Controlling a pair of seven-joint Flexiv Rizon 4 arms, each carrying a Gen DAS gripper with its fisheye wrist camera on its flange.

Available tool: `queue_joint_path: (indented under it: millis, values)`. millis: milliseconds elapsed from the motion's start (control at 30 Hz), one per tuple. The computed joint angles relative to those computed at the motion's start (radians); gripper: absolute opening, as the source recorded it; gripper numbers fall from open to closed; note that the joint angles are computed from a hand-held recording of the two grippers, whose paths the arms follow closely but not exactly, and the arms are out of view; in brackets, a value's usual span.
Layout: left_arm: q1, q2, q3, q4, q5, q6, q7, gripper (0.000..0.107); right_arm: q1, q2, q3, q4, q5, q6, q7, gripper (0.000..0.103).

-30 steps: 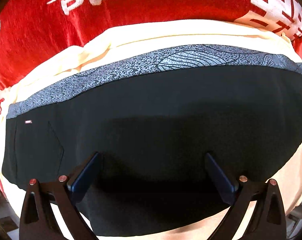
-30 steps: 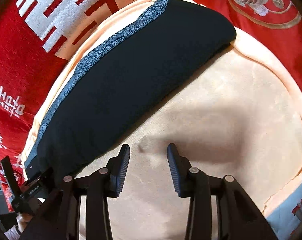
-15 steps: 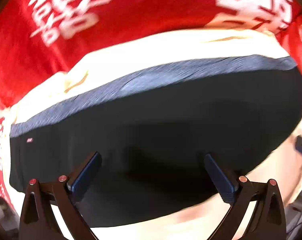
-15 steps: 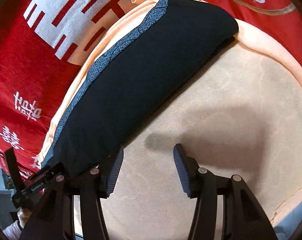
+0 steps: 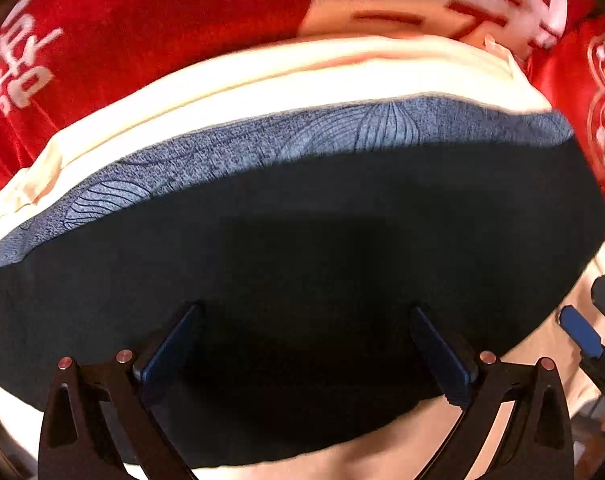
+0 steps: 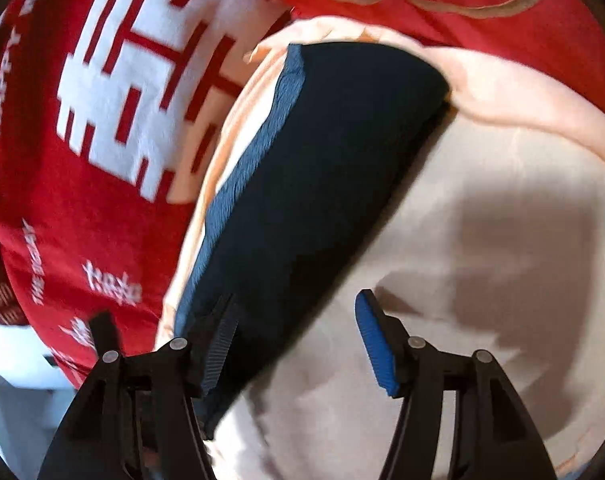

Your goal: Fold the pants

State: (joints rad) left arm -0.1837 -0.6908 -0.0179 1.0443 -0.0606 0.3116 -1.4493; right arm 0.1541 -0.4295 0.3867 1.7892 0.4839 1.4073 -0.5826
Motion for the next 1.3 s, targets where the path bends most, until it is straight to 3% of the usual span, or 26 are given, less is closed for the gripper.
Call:
queue_joint_path:
  millis: [133,233,367,700,900,1067,1100,1133,1167,1233,1300]
  values:
    - [-0.010,-0.014,0.002,-0.031,0.010,-0.017,-0.006,0.103,-0.067,-0.048,0.090,-0.017,0.106,0.091,-0.067,0.064]
    - [-0.009,-0.023,0.002,-0.045,0.010,-0.024,-0.005,0.103,-0.157,-0.093,0.213,-0.030,0.174,0.185,-0.154,0.064]
    - [-0.008,-0.015,0.002,-0.036,0.009,-0.019,-0.004,0.103,-0.246,-0.154,0.335,-0.039,0.156,0.266,-0.208,0.064]
    - [-0.003,-0.001,0.002,0.017,0.008,0.024,0.001,0.103,-0.271,-0.227,0.361,-0.059,-0.020,0.322,-0.171,0.064]
    - [0.001,0.016,0.000,0.047,0.004,0.046,0.009,0.103,-0.238,-0.258,0.318,-0.074,-0.118,0.368,-0.129,0.066]
    - [0.010,0.060,0.002,0.105,0.001,0.065,0.020,0.103,-0.233,-0.281,0.290,-0.104,-0.159,0.342,-0.026,0.065]
    - [0.010,0.061,0.002,0.107,0.001,0.065,0.020,0.103,-0.239,-0.280,0.289,-0.110,-0.168,0.309,0.002,0.057]
    - [0.010,0.062,0.002,0.107,0.002,0.063,0.019,0.103,-0.241,-0.270,0.277,-0.111,-0.178,0.257,0.035,0.033]
    - [0.011,0.062,0.002,0.110,0.002,0.064,0.019,0.103,-0.245,-0.263,0.270,-0.110,-0.188,0.212,0.065,0.018]
    - [0.010,0.061,0.001,0.109,0.003,0.063,0.020,0.103,-0.257,-0.264,0.286,-0.100,-0.179,0.228,0.076,0.015]
    - [0.011,0.058,0.000,0.101,0.001,0.053,0.022,0.103,-0.231,-0.233,0.246,-0.087,-0.198,0.210,0.098,0.015]
